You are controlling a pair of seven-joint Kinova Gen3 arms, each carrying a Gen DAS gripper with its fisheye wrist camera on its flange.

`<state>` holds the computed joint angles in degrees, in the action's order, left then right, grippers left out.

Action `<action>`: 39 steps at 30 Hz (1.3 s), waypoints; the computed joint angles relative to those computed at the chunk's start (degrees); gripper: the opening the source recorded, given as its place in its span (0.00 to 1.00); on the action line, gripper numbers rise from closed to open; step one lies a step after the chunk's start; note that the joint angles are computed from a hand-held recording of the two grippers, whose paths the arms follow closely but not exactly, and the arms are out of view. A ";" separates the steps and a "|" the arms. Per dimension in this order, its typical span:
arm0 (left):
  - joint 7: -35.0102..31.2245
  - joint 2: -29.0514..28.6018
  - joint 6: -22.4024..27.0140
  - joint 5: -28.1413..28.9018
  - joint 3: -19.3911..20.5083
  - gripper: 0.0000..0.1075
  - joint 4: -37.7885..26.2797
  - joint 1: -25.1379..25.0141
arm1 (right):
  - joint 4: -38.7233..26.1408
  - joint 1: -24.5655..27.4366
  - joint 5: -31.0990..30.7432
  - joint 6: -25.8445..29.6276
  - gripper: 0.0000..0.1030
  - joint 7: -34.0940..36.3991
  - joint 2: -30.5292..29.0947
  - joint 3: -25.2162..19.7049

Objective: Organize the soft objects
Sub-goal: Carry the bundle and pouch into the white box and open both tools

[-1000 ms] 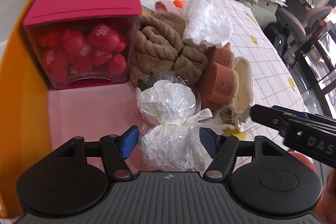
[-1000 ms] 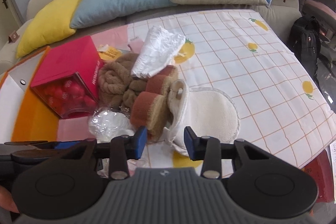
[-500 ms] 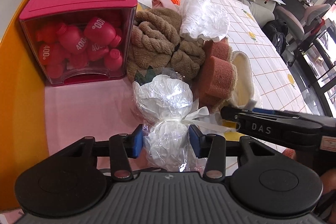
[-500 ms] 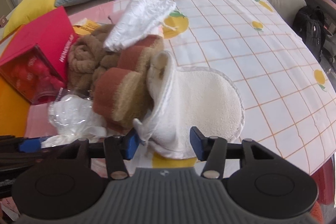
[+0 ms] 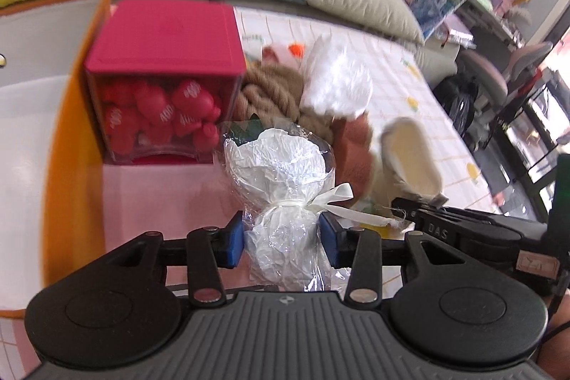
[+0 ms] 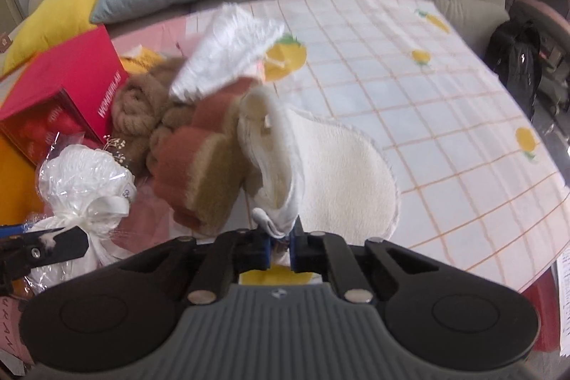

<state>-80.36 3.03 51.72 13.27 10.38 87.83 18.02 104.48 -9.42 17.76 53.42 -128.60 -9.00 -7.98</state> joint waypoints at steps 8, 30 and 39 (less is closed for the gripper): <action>0.24 -5.80 -3.21 1.39 -0.78 0.46 1.04 -1.14 | -2.40 0.13 5.72 3.14 0.06 -3.86 -6.21 -4.89; 3.16 -12.83 6.68 -9.48 -4.18 0.46 -3.16 -10.41 | -17.63 -9.66 -11.45 -7.23 0.06 16.43 -1.37 -6.40; -1.43 -6.45 15.86 -13.94 -5.96 0.46 -7.31 -13.12 | -31.04 -16.57 -18.74 3.14 0.06 23.70 13.25 -4.63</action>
